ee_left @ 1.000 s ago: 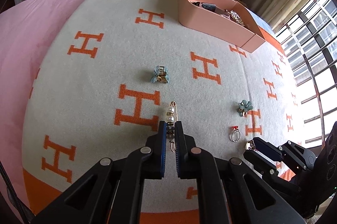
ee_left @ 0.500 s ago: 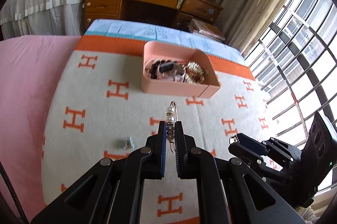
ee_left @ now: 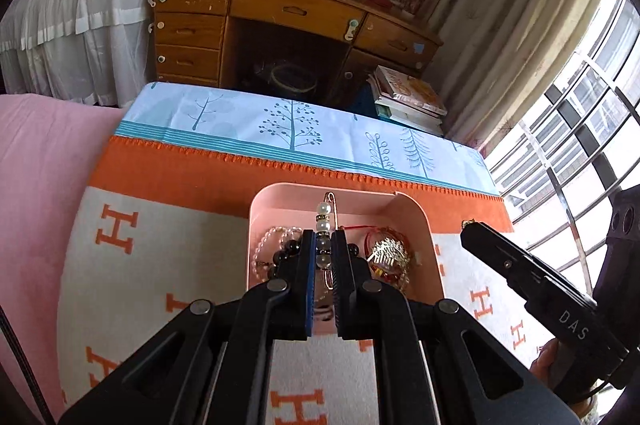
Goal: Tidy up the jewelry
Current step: 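Carry pearl pin with left tool while right tool carries gold charm to tray, then open both tools to release the pin and charm in the tray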
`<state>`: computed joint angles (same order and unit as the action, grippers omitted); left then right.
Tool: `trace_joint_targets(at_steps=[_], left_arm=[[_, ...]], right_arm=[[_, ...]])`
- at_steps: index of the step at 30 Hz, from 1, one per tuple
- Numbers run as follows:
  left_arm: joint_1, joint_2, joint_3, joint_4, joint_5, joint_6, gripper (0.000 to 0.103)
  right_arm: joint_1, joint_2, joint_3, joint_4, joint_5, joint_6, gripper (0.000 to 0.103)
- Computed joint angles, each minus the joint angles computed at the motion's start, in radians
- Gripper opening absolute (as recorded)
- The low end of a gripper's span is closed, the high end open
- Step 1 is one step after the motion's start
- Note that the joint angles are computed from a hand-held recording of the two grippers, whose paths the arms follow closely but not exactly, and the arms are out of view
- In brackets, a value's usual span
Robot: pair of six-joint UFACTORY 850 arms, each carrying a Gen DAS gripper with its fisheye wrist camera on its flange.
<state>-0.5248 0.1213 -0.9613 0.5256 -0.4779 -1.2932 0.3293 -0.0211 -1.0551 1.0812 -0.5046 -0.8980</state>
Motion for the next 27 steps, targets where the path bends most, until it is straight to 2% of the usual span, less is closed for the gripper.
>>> trace_joint_targets(at_steps=[7, 9, 11, 12, 15, 17, 24, 26, 27], left_arm=[[0.064, -0.103, -0.030, -0.056, 0.046, 0.052, 0.006], [0.076, -0.110, -0.026, -0.077, 0.063, 0.072, 0.011], [0.071, -0.104, -0.016, -0.051, 0.071, 0.057, 0.023], [0.064, -0.101, -0.013, -0.024, 0.063, 0.041, 0.026], [0.040, -0.079, -0.002, 0.042, 0.037, 0.006, 0.044], [0.016, -0.060, 0.006, 0.100, 0.007, -0.035, 0.054], [-0.053, 0.022, 0.029, 0.158, -0.095, -0.060, 0.057], [-0.075, 0.046, 0.032, 0.171, -0.138, -0.065, 0.064], [-0.084, 0.059, 0.036, 0.173, -0.153, -0.068, 0.065]], right_arm=[[0.052, -0.140, -0.092, -0.222, 0.058, 0.246, 0.019], [0.054, -0.169, -0.118, -0.285, 0.042, 0.325, 0.020], [0.044, -0.182, -0.125, -0.249, 0.009, 0.315, 0.020], [0.043, -0.177, -0.118, -0.233, 0.011, 0.301, 0.020], [0.053, -0.151, -0.094, -0.251, 0.047, 0.289, 0.020], [0.050, -0.138, -0.086, -0.234, 0.038, 0.269, 0.020], [0.052, -0.055, -0.028, -0.183, 0.028, 0.204, 0.020], [0.057, -0.025, -0.009, -0.183, 0.020, 0.193, 0.020], [0.059, -0.009, 0.003, -0.182, 0.016, 0.187, 0.020]])
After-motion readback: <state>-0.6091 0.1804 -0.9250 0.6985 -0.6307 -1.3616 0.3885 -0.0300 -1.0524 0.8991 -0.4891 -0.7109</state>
